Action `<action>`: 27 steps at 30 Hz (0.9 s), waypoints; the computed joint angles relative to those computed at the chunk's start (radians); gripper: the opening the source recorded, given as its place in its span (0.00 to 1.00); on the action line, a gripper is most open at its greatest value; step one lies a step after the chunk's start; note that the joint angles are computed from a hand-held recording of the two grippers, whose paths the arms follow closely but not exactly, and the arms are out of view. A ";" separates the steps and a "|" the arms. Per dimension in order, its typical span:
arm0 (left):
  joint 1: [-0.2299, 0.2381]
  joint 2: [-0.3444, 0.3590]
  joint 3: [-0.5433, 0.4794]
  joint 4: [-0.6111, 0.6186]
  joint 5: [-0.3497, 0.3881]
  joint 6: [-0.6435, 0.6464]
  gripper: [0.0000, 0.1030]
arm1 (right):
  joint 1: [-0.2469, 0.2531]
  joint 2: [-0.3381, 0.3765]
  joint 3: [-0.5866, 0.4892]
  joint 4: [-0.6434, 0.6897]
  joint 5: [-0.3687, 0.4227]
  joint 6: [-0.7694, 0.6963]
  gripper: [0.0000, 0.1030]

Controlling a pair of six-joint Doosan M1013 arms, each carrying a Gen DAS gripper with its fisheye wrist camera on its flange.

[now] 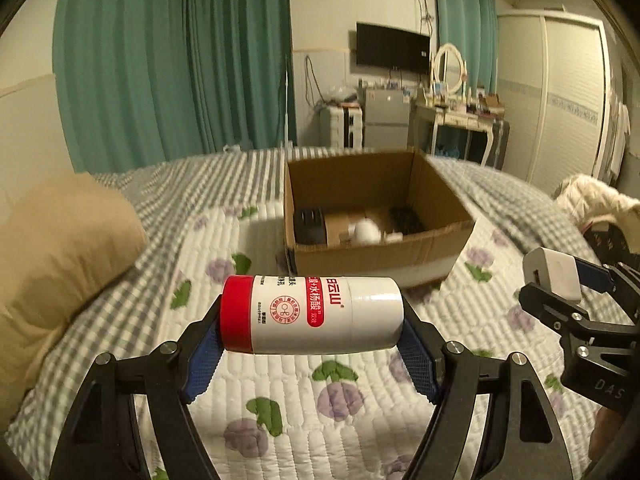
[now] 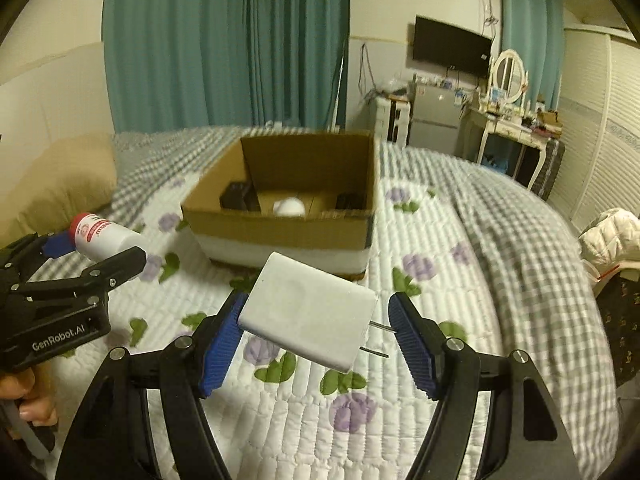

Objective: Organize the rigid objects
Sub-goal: 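Lift the bottle and charger and carry both over the box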

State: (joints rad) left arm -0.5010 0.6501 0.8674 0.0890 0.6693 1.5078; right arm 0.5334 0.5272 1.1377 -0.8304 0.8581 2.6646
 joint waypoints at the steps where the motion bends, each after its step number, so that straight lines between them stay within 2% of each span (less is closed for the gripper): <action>1: 0.000 -0.003 0.000 -0.004 -0.007 0.003 0.77 | 0.003 -0.004 0.000 -0.013 0.000 0.008 0.70; 9: 0.004 -0.016 -0.036 -0.051 -0.079 0.038 0.77 | 0.027 -0.039 -0.008 -0.148 -0.002 0.084 0.70; 18: 0.008 0.036 -0.149 -0.100 -0.092 0.092 0.77 | 0.019 -0.029 -0.056 -0.228 -0.018 0.115 0.70; 23: 0.009 0.104 -0.269 -0.131 -0.051 0.117 0.77 | 0.002 0.004 -0.113 -0.211 -0.023 0.059 0.70; 27: 0.008 0.180 -0.402 -0.153 0.011 0.166 0.77 | -0.017 0.033 -0.154 -0.199 -0.035 0.025 0.70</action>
State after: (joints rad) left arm -0.4927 0.8297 0.4651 -0.0643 0.6805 1.6740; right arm 0.5162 0.5600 0.9835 -1.0294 0.8233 2.6894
